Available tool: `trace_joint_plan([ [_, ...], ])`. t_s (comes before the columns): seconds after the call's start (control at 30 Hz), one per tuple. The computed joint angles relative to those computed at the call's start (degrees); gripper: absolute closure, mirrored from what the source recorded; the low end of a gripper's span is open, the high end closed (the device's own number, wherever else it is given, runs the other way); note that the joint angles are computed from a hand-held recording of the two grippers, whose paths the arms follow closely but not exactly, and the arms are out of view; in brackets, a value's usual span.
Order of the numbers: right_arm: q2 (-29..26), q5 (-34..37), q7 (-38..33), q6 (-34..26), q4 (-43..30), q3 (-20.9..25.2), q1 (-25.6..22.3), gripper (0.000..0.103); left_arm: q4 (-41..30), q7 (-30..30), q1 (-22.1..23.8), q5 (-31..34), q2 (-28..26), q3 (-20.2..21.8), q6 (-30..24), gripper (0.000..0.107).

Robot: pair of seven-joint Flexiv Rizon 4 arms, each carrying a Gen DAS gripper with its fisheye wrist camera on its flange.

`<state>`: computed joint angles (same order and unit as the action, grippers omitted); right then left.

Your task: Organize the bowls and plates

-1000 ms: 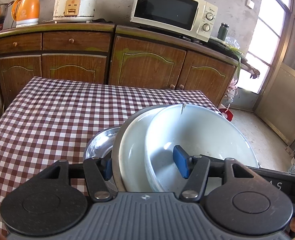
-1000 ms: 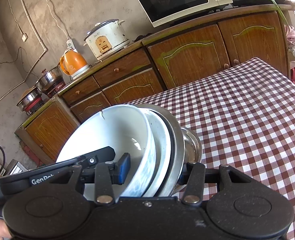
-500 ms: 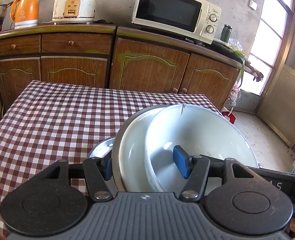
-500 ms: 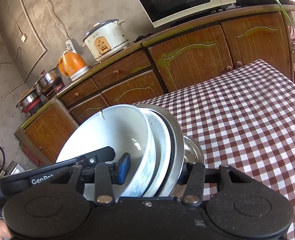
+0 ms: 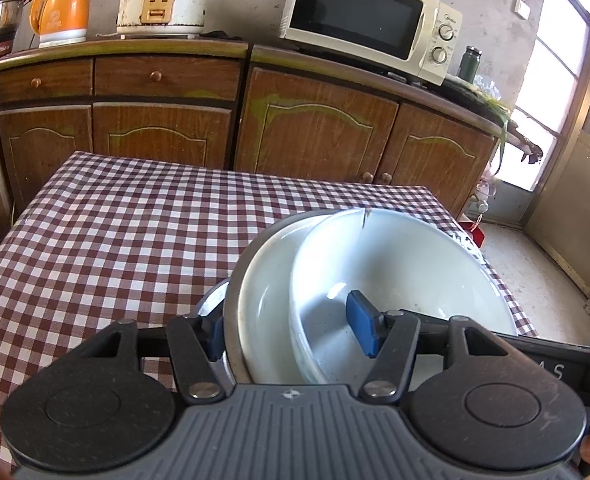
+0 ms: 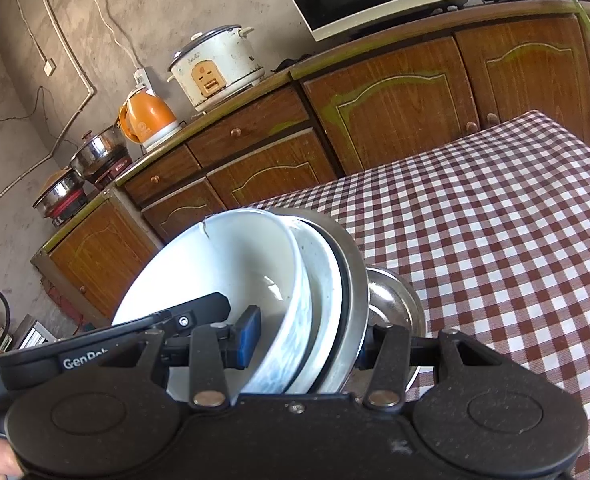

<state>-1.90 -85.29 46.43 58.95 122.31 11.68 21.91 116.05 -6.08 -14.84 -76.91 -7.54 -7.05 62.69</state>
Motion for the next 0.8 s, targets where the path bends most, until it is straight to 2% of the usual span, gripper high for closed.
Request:
trace_joint_plan([
  [0.8,-4.48,-1.47,1.79,5.58,-1.39,-2.27,-1.03,0.048,-1.83,-4.25,2.05,5.45,-3.92,-1.12,0.38,0.046],
])
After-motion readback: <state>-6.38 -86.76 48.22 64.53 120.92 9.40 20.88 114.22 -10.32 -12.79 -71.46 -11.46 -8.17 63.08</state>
